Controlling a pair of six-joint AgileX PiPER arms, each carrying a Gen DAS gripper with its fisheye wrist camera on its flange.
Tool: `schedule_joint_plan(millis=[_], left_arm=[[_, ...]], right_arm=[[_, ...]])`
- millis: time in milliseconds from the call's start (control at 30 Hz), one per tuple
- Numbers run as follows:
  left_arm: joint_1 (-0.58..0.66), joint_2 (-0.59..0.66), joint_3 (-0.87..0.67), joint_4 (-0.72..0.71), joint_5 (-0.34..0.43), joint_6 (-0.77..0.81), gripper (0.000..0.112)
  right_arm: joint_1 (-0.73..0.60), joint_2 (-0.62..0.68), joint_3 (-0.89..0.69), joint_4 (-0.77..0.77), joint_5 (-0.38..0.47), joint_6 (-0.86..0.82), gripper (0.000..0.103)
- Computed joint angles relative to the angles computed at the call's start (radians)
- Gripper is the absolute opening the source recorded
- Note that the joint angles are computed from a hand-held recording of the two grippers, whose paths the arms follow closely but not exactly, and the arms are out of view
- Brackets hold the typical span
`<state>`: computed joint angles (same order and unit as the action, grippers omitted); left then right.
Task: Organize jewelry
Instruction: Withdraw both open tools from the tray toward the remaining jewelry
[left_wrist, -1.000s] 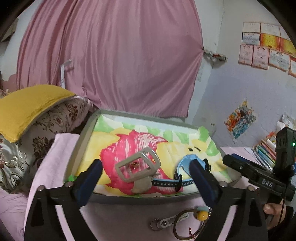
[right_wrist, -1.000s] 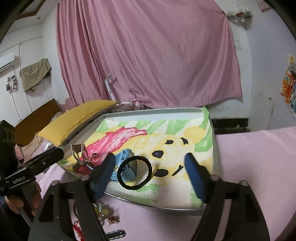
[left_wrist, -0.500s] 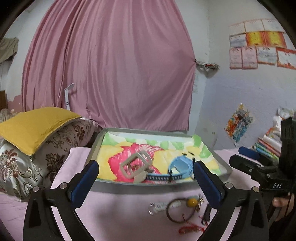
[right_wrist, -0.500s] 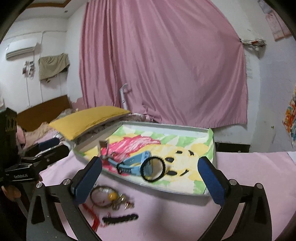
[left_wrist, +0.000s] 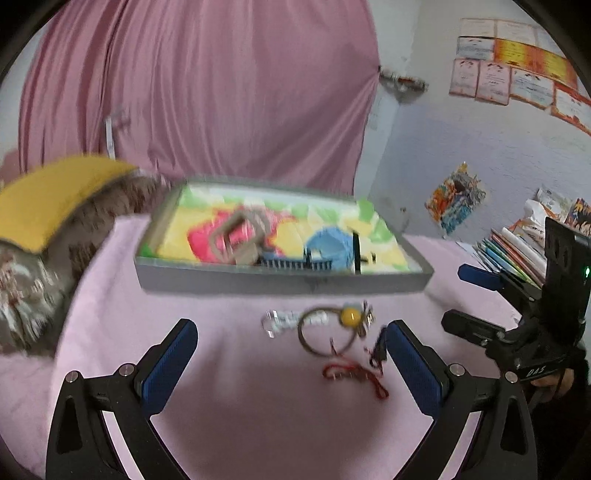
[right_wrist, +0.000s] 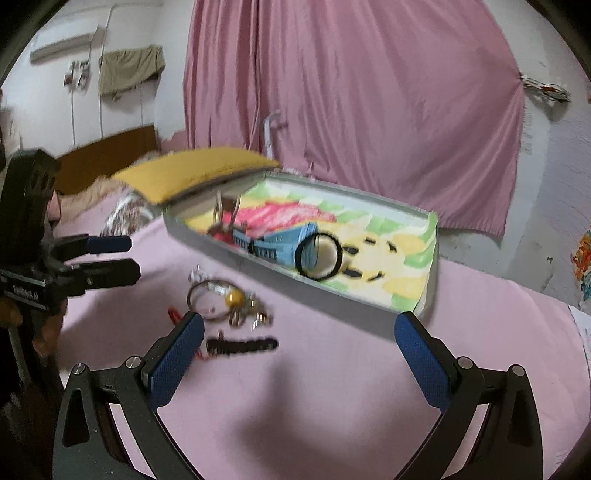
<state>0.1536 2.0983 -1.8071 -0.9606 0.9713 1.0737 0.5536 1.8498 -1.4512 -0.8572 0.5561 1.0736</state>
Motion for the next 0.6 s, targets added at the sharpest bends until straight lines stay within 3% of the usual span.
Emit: schedule_joint_plan(millis=[67, 333, 600], left_arm=[[0.001, 0.029, -0.035, 0.031, 0.054, -0.053, 0.102], [-0.023, 0.078, -0.092, 0.098, 0.129, -0.087, 0.074], [-0.06, 0.098, -0.118, 0.159, 0.149, -0.086, 0.058]], right_arm=[[-0.014, 0.008, -0.014, 0.09, -0.001, -0.082, 0.101], [-0.062, 0.061, -0.09, 0.387, 0.034, -0.356, 0.101], [-0.071, 0.1, -0.143, 0.495, 0.068, -0.474, 0.101]])
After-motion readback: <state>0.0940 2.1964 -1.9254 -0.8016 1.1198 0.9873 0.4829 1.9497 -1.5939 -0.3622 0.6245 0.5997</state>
